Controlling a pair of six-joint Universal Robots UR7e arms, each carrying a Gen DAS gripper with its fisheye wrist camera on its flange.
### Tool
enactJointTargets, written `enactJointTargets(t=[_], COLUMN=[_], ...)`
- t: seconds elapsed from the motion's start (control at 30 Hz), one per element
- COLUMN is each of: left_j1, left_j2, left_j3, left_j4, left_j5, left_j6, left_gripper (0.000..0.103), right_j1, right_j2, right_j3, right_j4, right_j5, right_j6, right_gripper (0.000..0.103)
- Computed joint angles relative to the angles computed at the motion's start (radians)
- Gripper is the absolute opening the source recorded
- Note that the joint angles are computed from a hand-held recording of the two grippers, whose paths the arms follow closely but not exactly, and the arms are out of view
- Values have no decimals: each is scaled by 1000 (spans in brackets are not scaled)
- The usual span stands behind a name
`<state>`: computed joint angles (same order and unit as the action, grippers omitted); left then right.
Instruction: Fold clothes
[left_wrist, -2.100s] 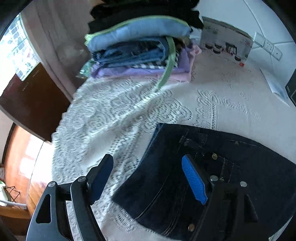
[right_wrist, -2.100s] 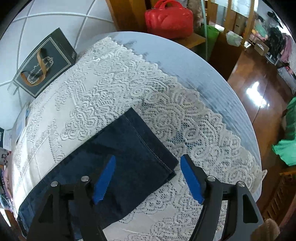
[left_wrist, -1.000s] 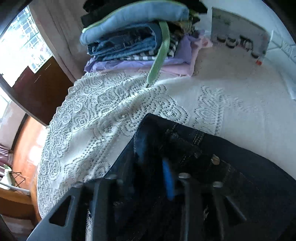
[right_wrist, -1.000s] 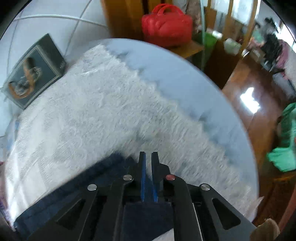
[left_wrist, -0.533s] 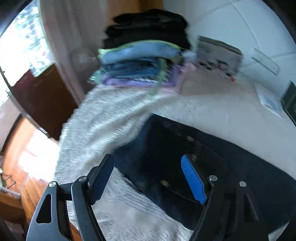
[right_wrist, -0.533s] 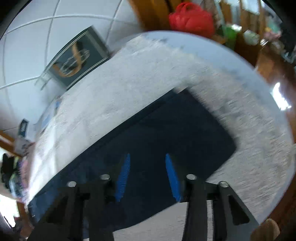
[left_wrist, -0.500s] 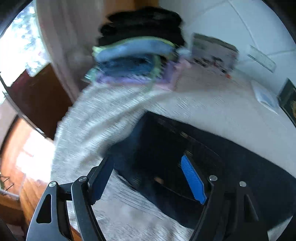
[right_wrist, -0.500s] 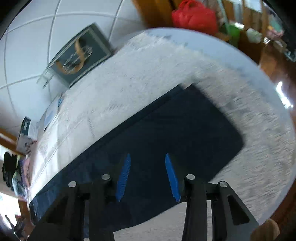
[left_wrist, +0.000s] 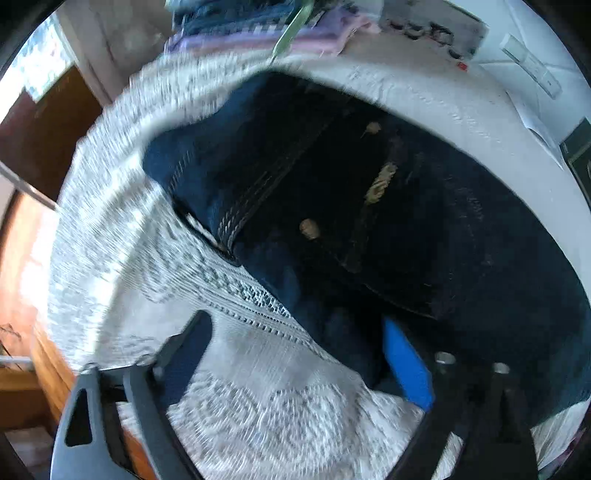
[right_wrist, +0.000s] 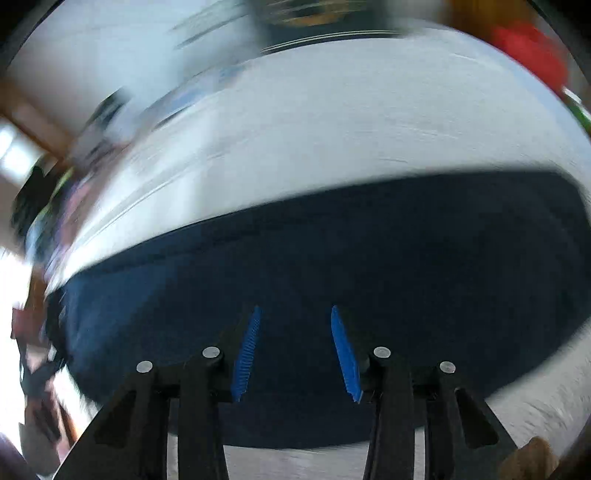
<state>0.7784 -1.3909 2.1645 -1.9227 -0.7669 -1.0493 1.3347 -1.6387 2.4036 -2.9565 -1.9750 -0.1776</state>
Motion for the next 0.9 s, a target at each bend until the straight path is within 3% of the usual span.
enactJointTargets(t=[0.1, 0.17, 0.2, 0.23, 0.37, 0.4, 0.47, 0.53, 0.63, 0.8, 0.83, 0.9], left_j1=[-74, -78, -61, -37, 61, 81, 102, 115, 121, 104, 97, 78], left_j2=[-31, -32, -21, -3, 41, 41, 33, 27, 30, 28, 26, 28], left_j3=[0, -5, -13, -30, -70, -68, -59, -52, -37, -22, -19, -13], left_j4=[-45, -108, -143, -142, -101, -107, -142, -172, -211, -247, -260, -294], left_j5=[38, 40, 25, 12, -24, -30, -48, -59, -33, -30, -29, 5], left_j6=[43, 110, 175, 217, 305, 331, 395, 446, 488, 527, 539, 562], left_gripper=[68, 57, 52, 36, 6, 6, 2, 2, 2, 7, 15, 42], right_j1=[113, 196, 230, 255, 388, 414, 458, 483, 510, 486, 484, 481], right_j2=[151, 271, 322, 362, 569, 610, 702, 773, 858, 855, 842, 817], right_j3=[-73, -128, -153, -174, -285, -303, -355, -403, -462, -466, -458, -443], right_j4=[40, 63, 82, 94, 161, 169, 188, 205, 258, 276, 262, 232], right_j5=[32, 71, 89, 101, 151, 153, 163, 173, 131, 149, 140, 122], right_j6=[-44, -59, -51, -47, -13, -10, 2, 17, 52, 90, 94, 103], right_gripper=[40, 40, 40, 37, 24, 17, 15, 15, 15, 13, 13, 16])
